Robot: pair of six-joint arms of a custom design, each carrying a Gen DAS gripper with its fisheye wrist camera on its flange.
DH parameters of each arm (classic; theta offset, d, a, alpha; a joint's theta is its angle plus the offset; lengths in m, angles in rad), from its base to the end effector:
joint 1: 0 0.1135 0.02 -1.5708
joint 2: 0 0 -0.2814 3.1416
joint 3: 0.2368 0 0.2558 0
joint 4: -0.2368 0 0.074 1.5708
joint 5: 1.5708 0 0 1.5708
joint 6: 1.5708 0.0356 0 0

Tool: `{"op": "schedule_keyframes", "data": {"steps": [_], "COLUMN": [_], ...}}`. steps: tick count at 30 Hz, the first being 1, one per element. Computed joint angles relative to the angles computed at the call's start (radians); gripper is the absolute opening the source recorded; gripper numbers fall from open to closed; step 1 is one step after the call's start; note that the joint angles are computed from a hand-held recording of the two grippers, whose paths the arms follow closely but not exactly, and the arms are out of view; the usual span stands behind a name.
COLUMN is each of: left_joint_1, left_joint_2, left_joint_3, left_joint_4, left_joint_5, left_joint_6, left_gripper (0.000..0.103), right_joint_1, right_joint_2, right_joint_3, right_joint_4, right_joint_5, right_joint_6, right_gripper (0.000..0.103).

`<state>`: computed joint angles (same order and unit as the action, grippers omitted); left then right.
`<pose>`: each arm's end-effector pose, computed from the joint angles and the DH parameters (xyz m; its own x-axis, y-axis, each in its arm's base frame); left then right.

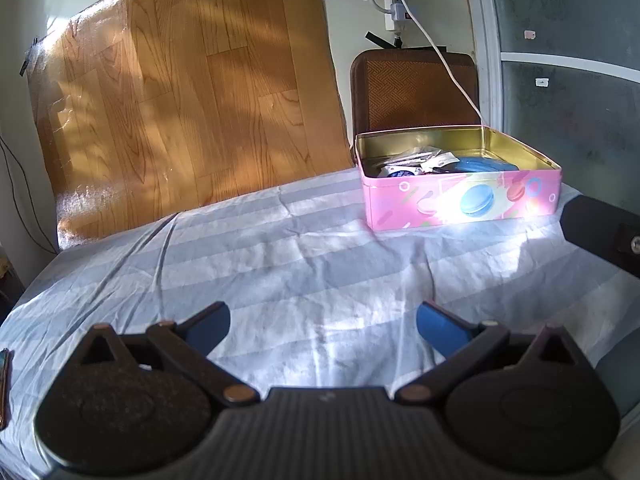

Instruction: Organize soft objects

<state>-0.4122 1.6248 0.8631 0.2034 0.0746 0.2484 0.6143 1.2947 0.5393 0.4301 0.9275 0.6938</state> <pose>0.3191 -0.1424 0.2083 -0.3580 0.4241 -0.8318 0.5627 0.8089 0.1703 0.2255 0.1242 0.2270 -0.0257 0.4513 -0.8920 0.3775 0.8306 0.4093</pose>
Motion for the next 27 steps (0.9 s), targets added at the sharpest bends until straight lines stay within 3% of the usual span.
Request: {"op": "schedule_keyframes", "data": {"steps": [27], "left_joint_1": [0.008], "left_joint_2": [0.002], "left_joint_3": [-0.020], "left_joint_4": [0.025], "left_joint_5": [0.007], "left_joint_6": [0.022], "left_gripper": [0.103], "right_joint_1": [-0.019], "right_joint_2": [-0.006], "right_joint_3": [-0.005], "right_joint_4": [-0.007], "right_joint_5": [-0.028], "right_joint_6": [-0.001], "right_gripper": [0.097]}}
